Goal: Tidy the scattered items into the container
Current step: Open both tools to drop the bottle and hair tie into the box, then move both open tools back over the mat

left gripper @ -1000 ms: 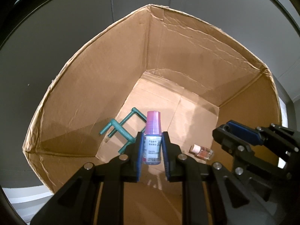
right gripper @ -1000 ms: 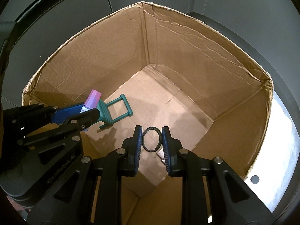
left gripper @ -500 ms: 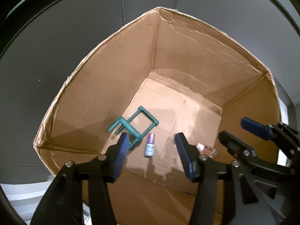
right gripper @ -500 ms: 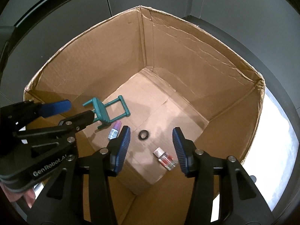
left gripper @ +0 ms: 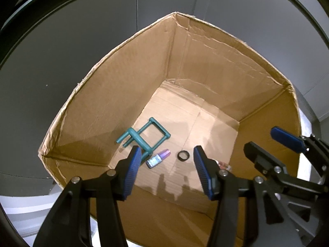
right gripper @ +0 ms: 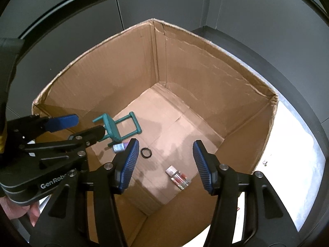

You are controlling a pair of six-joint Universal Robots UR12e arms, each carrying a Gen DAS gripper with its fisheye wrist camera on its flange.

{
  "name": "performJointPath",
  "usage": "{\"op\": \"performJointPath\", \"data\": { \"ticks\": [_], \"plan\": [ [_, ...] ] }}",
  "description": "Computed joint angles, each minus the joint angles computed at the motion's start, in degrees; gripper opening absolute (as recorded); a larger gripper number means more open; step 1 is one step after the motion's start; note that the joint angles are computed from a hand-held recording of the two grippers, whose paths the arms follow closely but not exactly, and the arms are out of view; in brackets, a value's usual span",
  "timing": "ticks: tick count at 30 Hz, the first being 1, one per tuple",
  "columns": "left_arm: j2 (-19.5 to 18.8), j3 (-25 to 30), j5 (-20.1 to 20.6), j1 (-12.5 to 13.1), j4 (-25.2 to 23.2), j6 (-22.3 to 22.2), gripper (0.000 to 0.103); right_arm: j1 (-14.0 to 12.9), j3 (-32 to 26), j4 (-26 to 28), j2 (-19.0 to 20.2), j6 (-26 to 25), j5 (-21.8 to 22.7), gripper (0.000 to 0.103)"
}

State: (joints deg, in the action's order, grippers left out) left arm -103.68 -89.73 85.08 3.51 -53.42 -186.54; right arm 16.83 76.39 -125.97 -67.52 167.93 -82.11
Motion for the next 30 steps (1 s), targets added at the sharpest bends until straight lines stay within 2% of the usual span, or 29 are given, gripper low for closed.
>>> {"op": "performJointPath", "data": {
  "ticks": [10, 12, 14, 17, 20, 25, 30],
  "plan": [
    [0.8, -0.1, -0.3, -0.4, 1.4, -0.9, 0.053, -0.8, 0.6, -2.0, -1.8, 0.3, 1.7, 0.057],
    [1.1, 0.0, -0.2, -0.6, 1.8, -1.0, 0.064, -1.0, 0.9, -2.6, -2.3, 0.2, 1.9, 0.057],
    [1.5, -0.2, 0.2, -0.7, 2.8, -1.3, 0.076, -1.2, 1.4, -3.8, -3.0, 0.1, 1.6, 0.061],
    [1.9, -0.4, 0.5, -1.0, 4.3, -1.2, 0.084, -1.6, 2.2, -5.8, -4.1, 0.0, 1.4, 0.072],
    [2.1, -0.5, 0.5, -1.2, 5.4, -1.4, 0.087, -2.0, 2.9, -7.0, -5.1, -0.1, 1.2, 0.078],
    [2.2, -0.2, -0.4, -2.0, 5.9, -0.9, 0.092, -2.7, 4.9, -10.5, -6.8, -0.6, -0.8, 0.101],
    [2.4, -0.1, -0.4, -3.1, 6.9, -1.5, 0.1, -4.3, 6.4, -10.4, -8.3, -0.1, -1.3, 0.103]
  ]
}}
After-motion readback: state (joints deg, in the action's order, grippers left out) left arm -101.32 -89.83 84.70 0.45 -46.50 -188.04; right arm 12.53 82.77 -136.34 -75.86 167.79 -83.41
